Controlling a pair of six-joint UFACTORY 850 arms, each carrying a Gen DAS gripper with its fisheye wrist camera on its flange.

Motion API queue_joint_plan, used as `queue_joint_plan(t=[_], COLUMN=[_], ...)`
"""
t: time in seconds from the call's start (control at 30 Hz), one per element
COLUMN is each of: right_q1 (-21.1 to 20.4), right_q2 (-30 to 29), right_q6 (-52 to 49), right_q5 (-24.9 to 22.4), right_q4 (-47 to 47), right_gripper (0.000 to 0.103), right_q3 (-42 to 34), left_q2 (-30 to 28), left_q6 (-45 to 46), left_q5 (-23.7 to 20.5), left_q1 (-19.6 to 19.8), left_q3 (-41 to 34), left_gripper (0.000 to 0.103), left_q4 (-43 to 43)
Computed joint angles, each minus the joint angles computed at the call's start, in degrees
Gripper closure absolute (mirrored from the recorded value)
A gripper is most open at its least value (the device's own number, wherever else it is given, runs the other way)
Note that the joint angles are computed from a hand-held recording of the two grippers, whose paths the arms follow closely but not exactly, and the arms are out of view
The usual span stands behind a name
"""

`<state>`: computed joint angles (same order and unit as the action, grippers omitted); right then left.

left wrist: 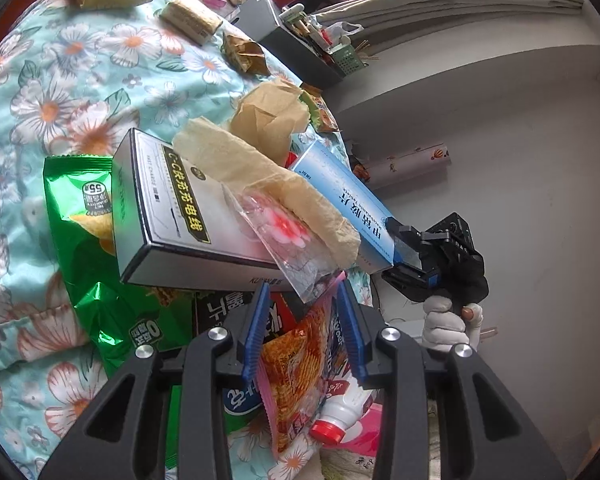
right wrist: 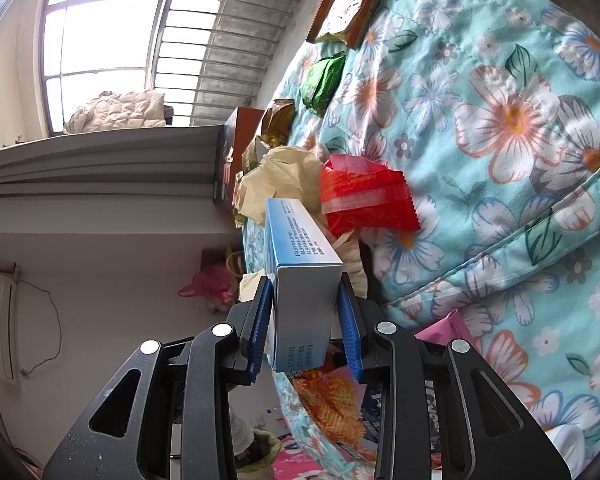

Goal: Collect trash
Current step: 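Grasp the clear plastic bag with the left tool while the right tool holds the box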

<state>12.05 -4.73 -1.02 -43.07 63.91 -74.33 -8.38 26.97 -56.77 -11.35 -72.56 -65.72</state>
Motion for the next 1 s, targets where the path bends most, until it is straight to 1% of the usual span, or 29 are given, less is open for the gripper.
queue_joint_plan(t=[0.13,0.43,0.47,0.5,0.6,0.83,1.0], right_q1=[0.1,0.0,0.0,0.0,-0.1,-1.2,-1.9], right_q2=[0.0,0.2,0.2,0.3,0.7,2.9,4.8], right_q6=[0.1,-0.5,-0.7,-0.9,-1.6,-5.2,-6.7], right_q5=[0.1,-0.1,0.0,0.0,0.2,0.7,1.5], right_q4=[0.0,0.6,0.7,1.0,1.6,5.4,7.1], right_gripper=[0.073,0.073,0.073,0.073,0.073,0.074,0.074], right_q3=[0.0,0.3,0.4,0.5,1.0,2.8,4.2], left_q2=[-0.7,-0.1,0.0,0.1,0.9,3.9,6.5], left_q6=[-1.3,1.7,2.3,2.7,4.6,9.5,10.6], left_q5=[0.4,2.8,3.1,3.3,4.6,8.1,11.9], left_q1=[0.2,-0.2,-0.3,-0.4,-0.7,-1.9,-3.6], left_q3=[0.7,2.1,2.2,2.3,2.7,2.7,1.5], left_gripper=[0.069,0.072,0.075,0.081,0.087,0.091,0.095], left_q4=[-2.1,-6.6,-7.0,-7.3,-7.6,-6.8,-1.0])
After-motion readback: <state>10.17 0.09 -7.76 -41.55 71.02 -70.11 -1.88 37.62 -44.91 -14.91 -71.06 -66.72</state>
